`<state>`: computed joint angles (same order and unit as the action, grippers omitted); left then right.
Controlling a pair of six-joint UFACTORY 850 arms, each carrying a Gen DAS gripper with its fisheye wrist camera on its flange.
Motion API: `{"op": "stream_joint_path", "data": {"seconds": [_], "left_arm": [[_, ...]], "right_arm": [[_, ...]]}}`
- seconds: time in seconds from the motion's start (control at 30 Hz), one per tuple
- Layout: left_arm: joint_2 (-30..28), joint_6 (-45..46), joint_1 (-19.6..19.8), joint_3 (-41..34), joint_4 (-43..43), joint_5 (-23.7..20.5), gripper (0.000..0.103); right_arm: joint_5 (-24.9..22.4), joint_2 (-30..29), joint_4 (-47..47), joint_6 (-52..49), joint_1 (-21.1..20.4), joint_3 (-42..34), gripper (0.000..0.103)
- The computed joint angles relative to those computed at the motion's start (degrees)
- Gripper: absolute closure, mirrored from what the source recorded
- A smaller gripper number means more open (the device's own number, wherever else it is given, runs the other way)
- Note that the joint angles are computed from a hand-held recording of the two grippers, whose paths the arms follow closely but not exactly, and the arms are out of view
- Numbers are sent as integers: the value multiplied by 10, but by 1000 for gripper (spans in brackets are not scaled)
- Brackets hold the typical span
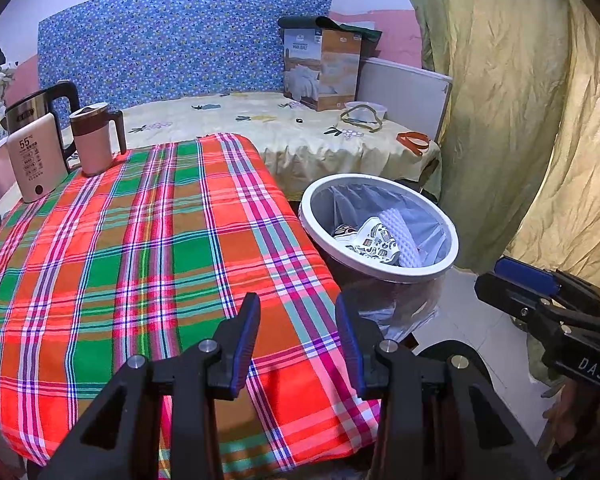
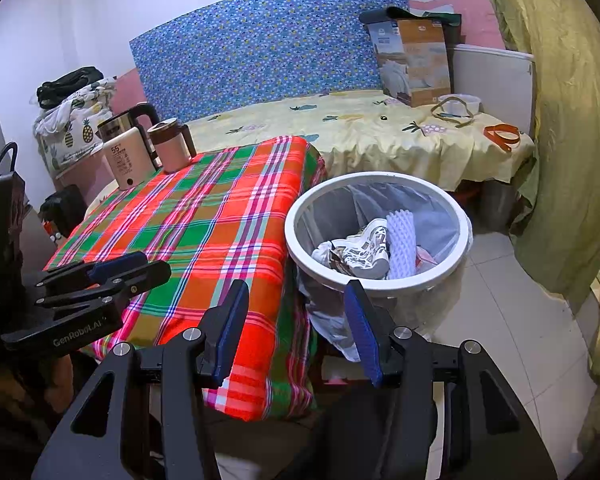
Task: Collect trash
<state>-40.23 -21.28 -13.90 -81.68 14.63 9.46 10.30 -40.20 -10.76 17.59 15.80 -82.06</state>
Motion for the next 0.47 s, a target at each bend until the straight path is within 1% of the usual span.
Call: {"op": "stream_joint_path", "data": {"seconds": [0.1, 0.37, 0.47], "left_arm": [[1, 14, -1, 1, -13, -1, 63], [1, -28, 0, 2, 25, 0, 63], [1, -26, 0, 1, 24, -1, 63]], "right_arm": [[-1, 0, 4, -4, 0, 0, 51], [0, -1, -5, 7, 0, 0, 51], [0, -1, -7, 9, -1, 0, 51]]}}
